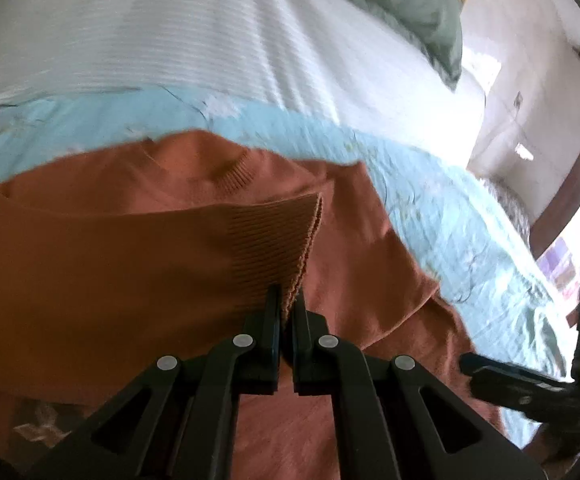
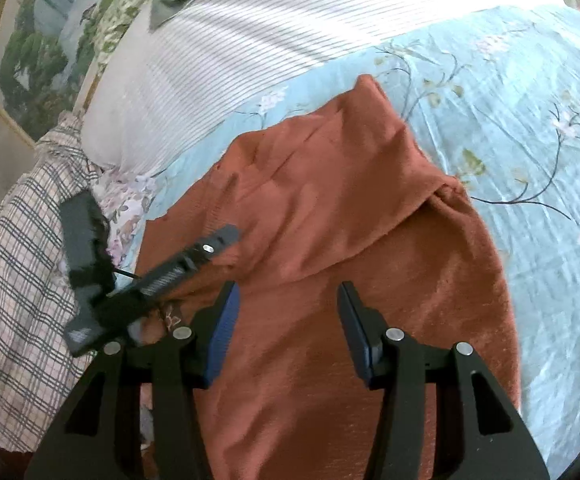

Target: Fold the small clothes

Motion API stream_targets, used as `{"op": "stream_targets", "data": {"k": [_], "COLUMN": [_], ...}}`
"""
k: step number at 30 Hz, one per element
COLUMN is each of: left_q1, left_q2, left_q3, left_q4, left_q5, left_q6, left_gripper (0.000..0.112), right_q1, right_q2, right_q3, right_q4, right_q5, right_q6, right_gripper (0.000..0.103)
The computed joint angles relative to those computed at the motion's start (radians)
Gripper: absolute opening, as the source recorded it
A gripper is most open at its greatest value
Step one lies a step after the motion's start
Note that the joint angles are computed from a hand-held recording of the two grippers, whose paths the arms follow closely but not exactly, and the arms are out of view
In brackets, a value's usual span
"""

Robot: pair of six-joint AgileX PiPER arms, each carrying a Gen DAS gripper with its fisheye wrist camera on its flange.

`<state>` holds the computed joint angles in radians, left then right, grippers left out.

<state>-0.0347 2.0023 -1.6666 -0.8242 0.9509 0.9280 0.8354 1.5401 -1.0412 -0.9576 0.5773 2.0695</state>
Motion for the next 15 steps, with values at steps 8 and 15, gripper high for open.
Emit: {"op": "stream_targets", "data": {"k": [8, 15], "left_q1": [0.001, 0.196], "left_q2": [0.036, -0.092], "left_q3": [0.011, 0.154], "left_q4": [0.047, 0.020], "left_q5": [0.039, -0.003], "left_q6": [-0.023, 0.082], "left_gripper": [0.046, 0.053], "right_q1": [-0.069, -0.180], "right_q2": [0.058, 0.218], "right_q3": [-0.049, -0.199], "right_q4": [0.056, 0.264], "right_q5": [-0.085, -0.178], "right_q6": [-0.080, -0.360], "right_gripper": [0.052, 0.052]}}
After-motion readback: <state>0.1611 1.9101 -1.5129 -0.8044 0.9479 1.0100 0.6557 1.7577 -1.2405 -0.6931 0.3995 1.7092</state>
